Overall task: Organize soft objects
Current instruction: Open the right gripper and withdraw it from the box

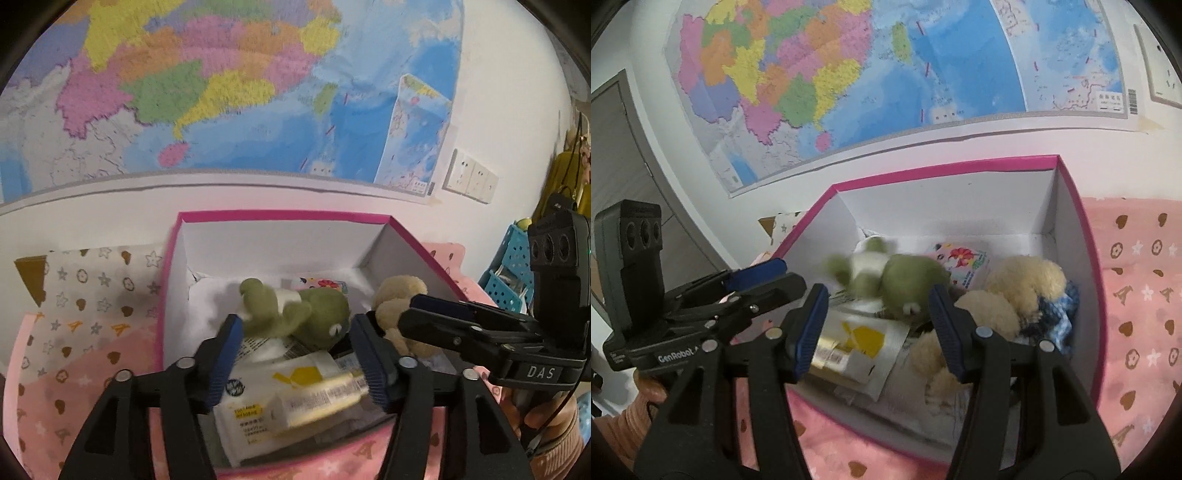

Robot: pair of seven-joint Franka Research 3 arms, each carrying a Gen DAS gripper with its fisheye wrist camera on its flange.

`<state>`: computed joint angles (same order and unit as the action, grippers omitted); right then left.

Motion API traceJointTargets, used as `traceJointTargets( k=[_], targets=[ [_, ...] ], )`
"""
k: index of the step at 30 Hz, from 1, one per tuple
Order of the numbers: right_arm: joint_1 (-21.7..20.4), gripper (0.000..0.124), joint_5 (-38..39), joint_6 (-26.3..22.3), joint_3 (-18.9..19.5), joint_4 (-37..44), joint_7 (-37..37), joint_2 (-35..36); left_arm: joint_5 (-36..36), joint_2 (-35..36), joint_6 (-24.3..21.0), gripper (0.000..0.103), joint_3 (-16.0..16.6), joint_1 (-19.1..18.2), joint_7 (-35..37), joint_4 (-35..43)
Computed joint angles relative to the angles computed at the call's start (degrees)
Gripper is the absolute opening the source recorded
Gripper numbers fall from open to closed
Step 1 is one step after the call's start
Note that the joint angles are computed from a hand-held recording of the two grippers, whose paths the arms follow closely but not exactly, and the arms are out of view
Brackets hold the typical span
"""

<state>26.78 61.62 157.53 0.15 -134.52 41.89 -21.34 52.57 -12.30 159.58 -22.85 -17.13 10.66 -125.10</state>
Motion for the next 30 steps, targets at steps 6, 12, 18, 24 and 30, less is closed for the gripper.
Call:
traceJointTargets(
  k=[6,12,18,24,30],
  targets=[
    [2.1,0.073,0.7,5.1,1.0,-6.9,-2.3,-7.8,4.9,-6.7,-1.4,0.094,-3.3,0.9,-6.7,-4.2],
    [1.1,0.097,-5.9,16.1,7.3,-17.1,3.9,-15.5,6.1,-12.7,-7.0,0.103,-7.4,0.7,-11.4,-8.3],
    [-2.6,0.099,-11.6,17.1,12.2,-23.6,13.2,-20.5,2.5,-14.9,-12.1,0.103,-8.8,-1.4,-14.8,-11.8],
    [-2.2,0.099,-16.2,16.5,13.4,-26.8,18.6,-23.2,0.5,-14.4,-17.6,0.103,-9.9,-4.1,-15.2,-12.2],
    [-0.8,0.099,-19.9,16.7,13.2,-28.8,23.3,-25.1,1.6,-14.2,-20.7,0.103,-10.1,-6.0,-16.6,-11.9]
  ],
)
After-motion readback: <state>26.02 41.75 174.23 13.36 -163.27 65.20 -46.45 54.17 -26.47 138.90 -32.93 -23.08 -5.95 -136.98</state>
